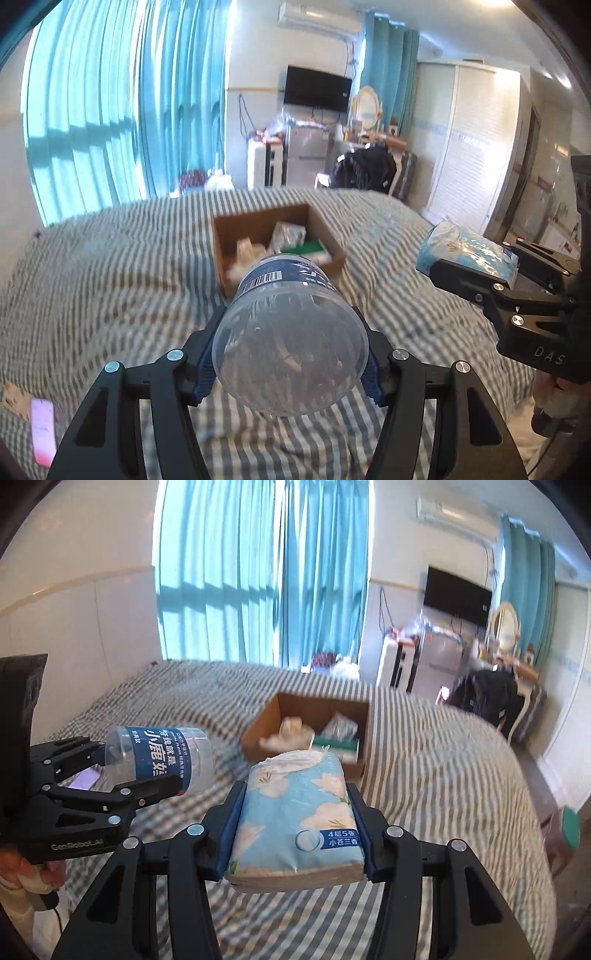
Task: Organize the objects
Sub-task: 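Carry water bottle and tissue pack into the cardboard box and release both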
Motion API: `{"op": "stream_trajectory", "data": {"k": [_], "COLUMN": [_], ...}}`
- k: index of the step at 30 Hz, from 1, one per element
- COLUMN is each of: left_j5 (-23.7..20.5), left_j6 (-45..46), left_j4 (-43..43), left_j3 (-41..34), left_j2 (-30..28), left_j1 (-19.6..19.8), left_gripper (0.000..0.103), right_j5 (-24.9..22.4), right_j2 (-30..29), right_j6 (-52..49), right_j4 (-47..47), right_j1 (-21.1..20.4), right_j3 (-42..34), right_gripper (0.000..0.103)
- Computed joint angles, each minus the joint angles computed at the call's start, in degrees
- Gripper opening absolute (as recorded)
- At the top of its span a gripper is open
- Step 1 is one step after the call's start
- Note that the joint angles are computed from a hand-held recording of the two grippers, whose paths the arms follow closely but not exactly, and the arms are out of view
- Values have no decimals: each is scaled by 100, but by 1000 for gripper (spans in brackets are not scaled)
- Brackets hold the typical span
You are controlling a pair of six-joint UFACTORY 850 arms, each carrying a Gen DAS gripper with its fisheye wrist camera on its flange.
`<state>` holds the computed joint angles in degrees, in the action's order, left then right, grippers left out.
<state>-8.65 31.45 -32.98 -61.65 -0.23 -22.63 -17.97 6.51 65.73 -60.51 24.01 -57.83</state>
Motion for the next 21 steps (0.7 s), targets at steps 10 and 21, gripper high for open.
{"op": "stream_trajectory", "data": {"k": [10,21], "left_j5": [-257,-1208], "left_j6": [-626,-2065], "left_j4": [817,2596], "left_j3": [-1847,-4616], "left_j2": [-1301,-3700], "left_j1": [208,318], "left_gripper": [64,64], "right_j5": [355,76], "right_j2": [-1215,-3465], "right_j6": [-1781,-4821], "right_j4": [1568,4760], "right_j1": [-524,-1133], "right_j3": [-1655,-4104], "right_gripper": [51,51]}}
